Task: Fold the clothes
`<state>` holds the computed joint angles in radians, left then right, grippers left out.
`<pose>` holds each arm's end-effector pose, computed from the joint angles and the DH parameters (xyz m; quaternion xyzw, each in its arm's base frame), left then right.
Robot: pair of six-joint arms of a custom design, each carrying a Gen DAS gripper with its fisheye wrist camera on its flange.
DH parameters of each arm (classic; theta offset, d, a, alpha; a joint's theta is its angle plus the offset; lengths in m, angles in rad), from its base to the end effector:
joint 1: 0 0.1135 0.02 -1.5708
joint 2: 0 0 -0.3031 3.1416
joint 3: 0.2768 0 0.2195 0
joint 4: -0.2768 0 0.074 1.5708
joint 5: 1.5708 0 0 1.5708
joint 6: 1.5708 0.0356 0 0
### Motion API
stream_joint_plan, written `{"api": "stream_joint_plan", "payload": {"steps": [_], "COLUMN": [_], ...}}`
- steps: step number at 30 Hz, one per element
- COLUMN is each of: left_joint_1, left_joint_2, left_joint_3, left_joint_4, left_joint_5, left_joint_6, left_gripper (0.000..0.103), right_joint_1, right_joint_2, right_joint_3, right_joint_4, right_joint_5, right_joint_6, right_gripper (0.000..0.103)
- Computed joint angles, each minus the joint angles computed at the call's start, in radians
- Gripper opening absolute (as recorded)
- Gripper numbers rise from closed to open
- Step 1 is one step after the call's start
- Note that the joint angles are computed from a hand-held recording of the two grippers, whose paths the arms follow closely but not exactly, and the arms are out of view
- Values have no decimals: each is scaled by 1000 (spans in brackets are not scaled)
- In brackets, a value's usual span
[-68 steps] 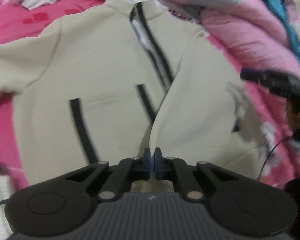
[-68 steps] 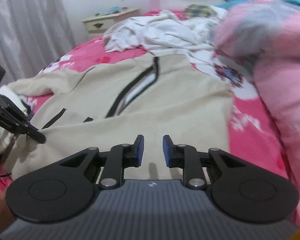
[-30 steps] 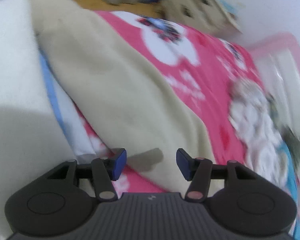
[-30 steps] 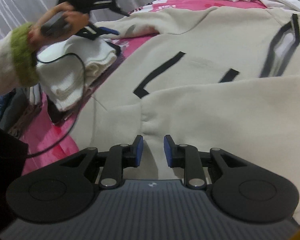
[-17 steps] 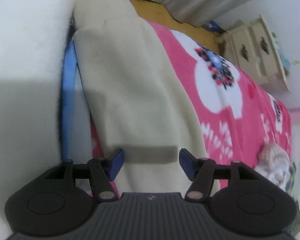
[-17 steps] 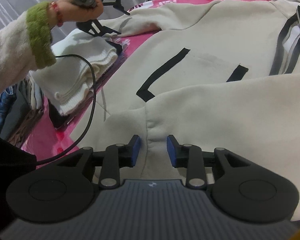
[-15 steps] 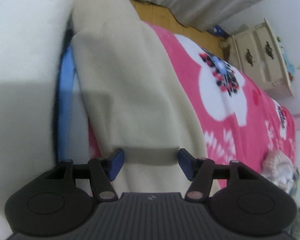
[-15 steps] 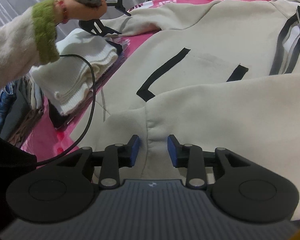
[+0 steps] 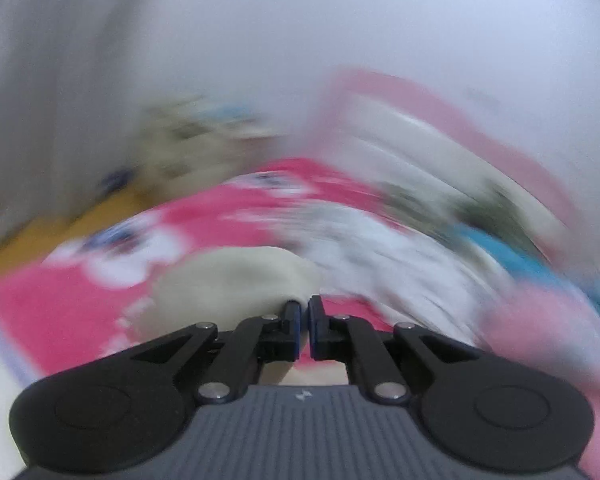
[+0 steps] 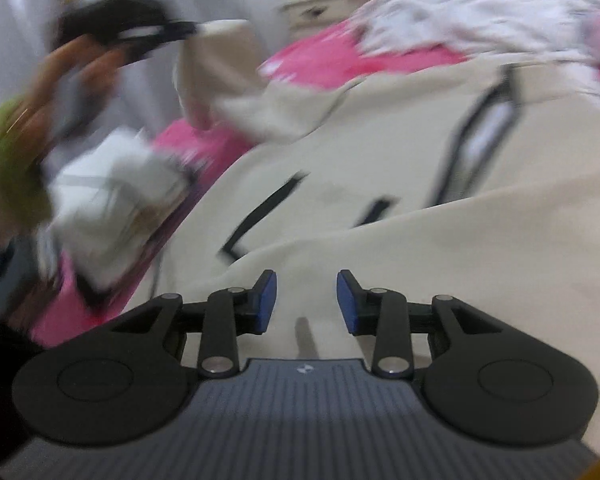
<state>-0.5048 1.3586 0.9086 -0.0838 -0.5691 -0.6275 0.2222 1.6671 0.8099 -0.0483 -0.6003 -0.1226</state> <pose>0.2385 -0.1099 0.3191 -0.1900 0.8235 -0.0494 0.5322 0.2848 0.0850 0.2135 -0.2500 0.8730 0.2946 0.2977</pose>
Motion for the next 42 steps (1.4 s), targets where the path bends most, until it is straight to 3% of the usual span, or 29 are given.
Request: {"api": "stream_joint_plan", "payload": {"steps": [3,4,5,9,14,18,21,26,30,32,34,35,36,39,42], "left_joint_1": [-184,-224,-243,-252,-125,-55,-9,30,67,74,82,86,89,98,119], "left_joint_2": [60,96,129,222,161,198,264,390,439,446,442,433,422,377,313], "left_joint_3": [86,112,115,88,56,79,109,136,134,124,102,87,70,26,-11], "left_joint_4": [-195,-262,-307,-398,-349,-251,-187,-82,-66,-76,-76,-70,-63,-58,-87], "left_joint_5": [141,214,279,441,432,380,372,320,356,360,372,379,386,405,456], "left_joint_6": [2,-10,-7,34,2,96,173,312,317,307,297,294,292,276,224], "left_gripper": [26,41,47,42,47,50,51,51,51,51,51,51,51,51,51], "right_joint_1": [-122,-163,-200,-317,-343,-233,-122,28,114,138,148,144,135,98,17], "right_joint_2": [-6,-3,3,36,75,182,305,612,828,879,886,861,824,694,515], "right_joint_3": [-22,-25,-30,-40,25,309,573,1084,1429,1511,1529,1492,1436,1259,1034], "right_joint_4": [30,34,39,45,-9,-237,-369,-607,-781,-835,-863,-842,-804,-688,-550], "right_joint_5": [-5,-5,-8,-39,-115,-153,-121,-68,-1,30,40,34,23,-38,-201], "right_joint_6": [60,81,98,157,146,14,-71,-98,-55,-68,-98,-103,-103,-80,-18], "right_gripper": [32,32,32,33,34,49,58,67,70,63,17,15,7,6,6]}}
